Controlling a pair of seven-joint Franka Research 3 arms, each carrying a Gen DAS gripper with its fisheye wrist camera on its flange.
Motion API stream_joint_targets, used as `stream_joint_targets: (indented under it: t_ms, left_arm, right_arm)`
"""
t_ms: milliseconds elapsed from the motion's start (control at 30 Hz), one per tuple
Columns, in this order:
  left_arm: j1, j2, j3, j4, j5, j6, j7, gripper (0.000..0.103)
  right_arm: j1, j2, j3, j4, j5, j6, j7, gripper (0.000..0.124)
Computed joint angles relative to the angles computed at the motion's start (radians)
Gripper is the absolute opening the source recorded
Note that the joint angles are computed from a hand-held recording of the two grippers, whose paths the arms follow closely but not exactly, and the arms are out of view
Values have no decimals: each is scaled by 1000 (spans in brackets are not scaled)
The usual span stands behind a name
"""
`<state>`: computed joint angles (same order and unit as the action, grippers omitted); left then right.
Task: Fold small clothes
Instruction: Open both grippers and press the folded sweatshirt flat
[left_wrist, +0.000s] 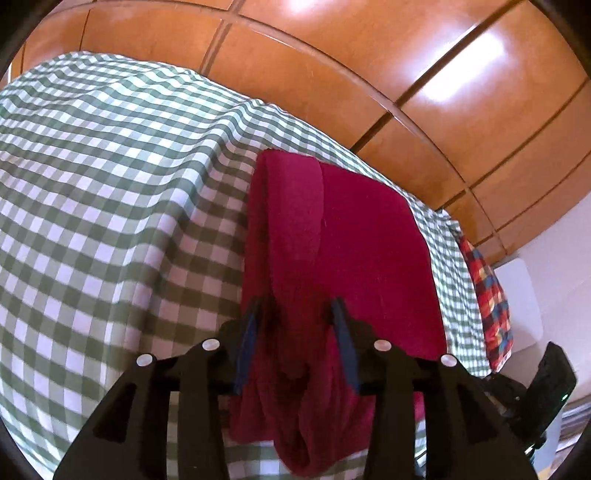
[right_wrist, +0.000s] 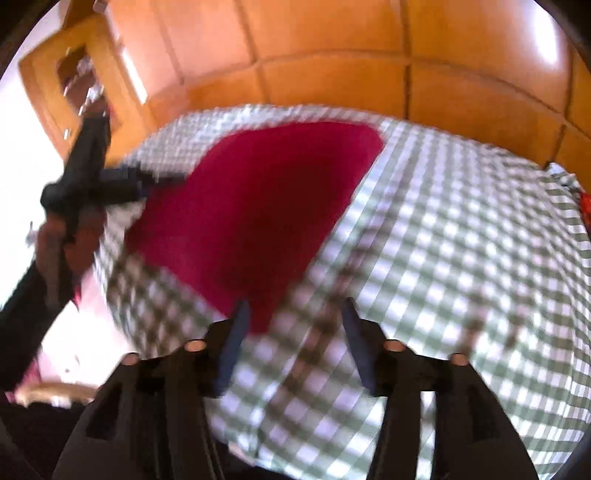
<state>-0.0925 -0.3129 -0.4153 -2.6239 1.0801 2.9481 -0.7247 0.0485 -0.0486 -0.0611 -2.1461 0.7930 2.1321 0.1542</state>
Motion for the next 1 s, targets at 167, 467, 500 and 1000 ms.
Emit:
stream_joint_targets:
  t_ms: [167, 467, 500, 1000]
  left_arm:
    - [12, 65, 25, 57, 31, 13, 31, 37]
    - [-85, 86, 31, 106, -21, -224, 55, 15]
    - [-102, 97, 37, 110, -51, -252, 76, 15]
    - [-254, 157, 61, 238, -240, -616, 357, 25]
  right_arm:
    - [36, 47, 36, 66, 92, 50, 84, 55]
    - [148, 199, 128, 177, 55, 229, 247, 55]
    - [157, 209, 136, 171, 41, 258, 258, 56]
    - [176, 204, 177, 72, 183, 447, 25, 71]
